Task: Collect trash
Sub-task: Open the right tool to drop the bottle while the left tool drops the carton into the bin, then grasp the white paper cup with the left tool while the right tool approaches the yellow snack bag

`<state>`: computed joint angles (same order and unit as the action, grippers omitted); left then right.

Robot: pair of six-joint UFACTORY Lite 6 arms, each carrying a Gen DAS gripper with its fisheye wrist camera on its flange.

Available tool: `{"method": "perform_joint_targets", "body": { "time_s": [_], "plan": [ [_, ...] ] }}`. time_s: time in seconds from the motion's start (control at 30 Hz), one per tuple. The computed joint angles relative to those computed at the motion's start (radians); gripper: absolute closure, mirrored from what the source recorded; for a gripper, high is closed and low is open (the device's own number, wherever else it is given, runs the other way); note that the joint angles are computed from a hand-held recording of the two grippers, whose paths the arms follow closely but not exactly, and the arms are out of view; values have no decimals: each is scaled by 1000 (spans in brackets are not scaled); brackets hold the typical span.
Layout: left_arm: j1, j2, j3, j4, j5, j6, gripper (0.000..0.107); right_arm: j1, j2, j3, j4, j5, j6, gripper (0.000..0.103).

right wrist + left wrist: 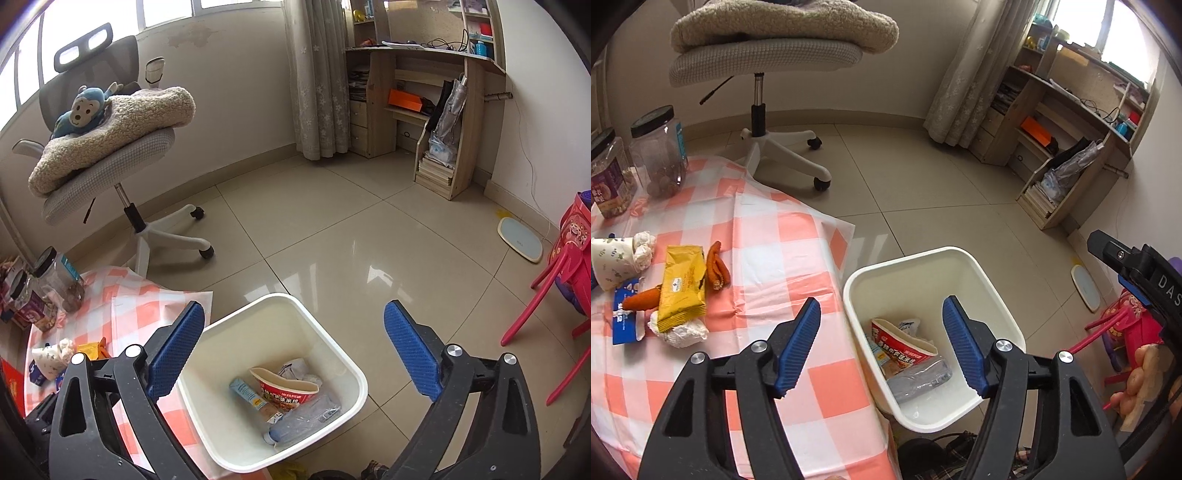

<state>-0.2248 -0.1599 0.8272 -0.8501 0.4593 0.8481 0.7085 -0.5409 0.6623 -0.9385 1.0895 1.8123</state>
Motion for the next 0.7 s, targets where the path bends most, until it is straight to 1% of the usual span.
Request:
{"method": "perform_joint_targets", "body": {
  "time_s": [0.13, 0.23, 0.3, 0.33, 0.37, 0.47, 0.57, 0.7],
  "plan": [
    [92, -75, -13, 25, -8, -1, 26, 90, 103, 70, -32, 37, 49, 7],
    [139, -125, -27, 104, -60, -58, 21, 144, 190, 133, -56, 62, 68, 7],
    [185, -134, -20, 123, -61, -59, 19, 180, 251, 178, -71, 83, 80, 7],
    [211, -140, -23, 111, -62, -38, 16, 196, 282, 200, -78, 90, 83, 7],
    [238, -146, -25, 100, -67, -14, 16, 207, 314, 228, -83, 95, 81, 7],
    [298, -154, -32, 151, -97, -26, 15, 242, 410, 307, -93, 104, 79, 7],
    [405, -126, -14, 57, -63, 110, 15, 261, 501, 391, -92, 92, 69, 7],
    [542, -56, 38, 4, -16, 215, 15, 269, 624, 514, -83, 51, 38, 7]
  ]
}}
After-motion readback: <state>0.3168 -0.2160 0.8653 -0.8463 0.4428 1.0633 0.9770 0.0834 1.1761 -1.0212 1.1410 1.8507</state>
